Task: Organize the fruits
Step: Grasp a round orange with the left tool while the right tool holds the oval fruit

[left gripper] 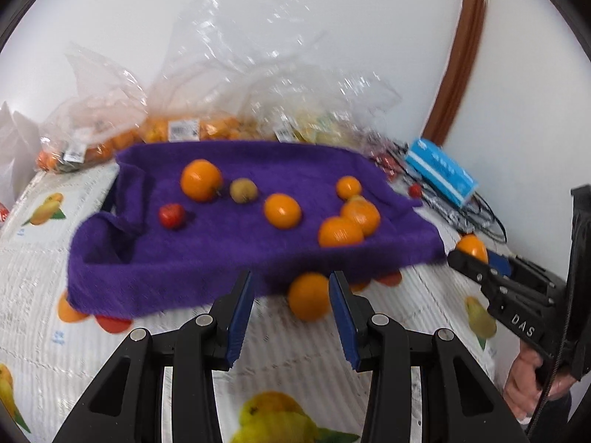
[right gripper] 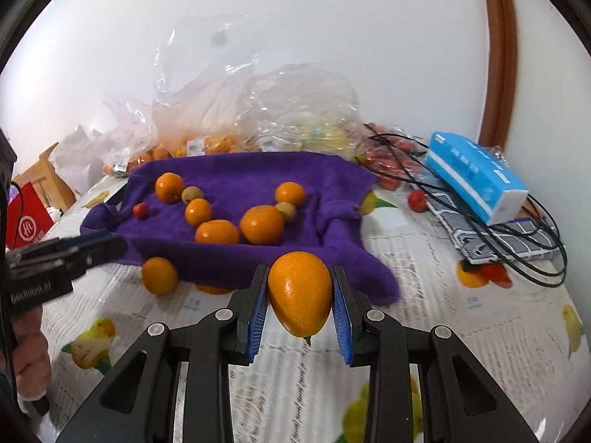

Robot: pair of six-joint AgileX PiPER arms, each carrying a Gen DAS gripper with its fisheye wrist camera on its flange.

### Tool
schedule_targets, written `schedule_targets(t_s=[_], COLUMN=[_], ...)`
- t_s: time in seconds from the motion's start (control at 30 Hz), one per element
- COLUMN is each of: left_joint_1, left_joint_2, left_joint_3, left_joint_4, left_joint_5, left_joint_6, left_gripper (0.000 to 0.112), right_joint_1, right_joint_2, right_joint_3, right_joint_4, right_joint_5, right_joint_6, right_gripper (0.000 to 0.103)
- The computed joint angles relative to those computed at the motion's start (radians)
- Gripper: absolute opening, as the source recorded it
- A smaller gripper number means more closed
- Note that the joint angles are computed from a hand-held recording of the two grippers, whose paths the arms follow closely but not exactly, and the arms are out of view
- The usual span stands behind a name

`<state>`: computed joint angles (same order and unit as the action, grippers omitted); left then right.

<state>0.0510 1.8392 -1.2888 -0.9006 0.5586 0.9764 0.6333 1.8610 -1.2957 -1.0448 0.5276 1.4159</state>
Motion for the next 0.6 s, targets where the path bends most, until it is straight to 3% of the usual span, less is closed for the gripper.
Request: schedule_targets(t_s=[0.2,0.33,0.43,0.6], left_joint_1=[-0.049,-0.051,-0.090,-0.120], left_joint_2=[0.026,0.075,0.097,0.116], left_joint_3=[-0.012,-0.073,-0.108,-0.130], left_joint_4=[0.111,0.160,0.291,0.350], left_joint_5=[-0.027,0.044,0.036,0.025], left_joint_6=[-0.086,-0.161,-0.295,-0.365], left_gripper=[0.040,0.040,0.039,0.039], right_joint_1=[0.006,-0.004,-0.009,-0.007], right_joint_2=[-0.003,-0.022,-0.019,-0.011], right_joint_3=[0.018,0.050,0.045,0.030], right_joint_4=[0.021,0.021,0.060,0.086], right_joint_5=[0.068,0.049,0.047,0.062], right_joint_6=[-0.016,0.012,-0.021,-0.047], right_gripper=[0.033,0.033,0.033,0.033])
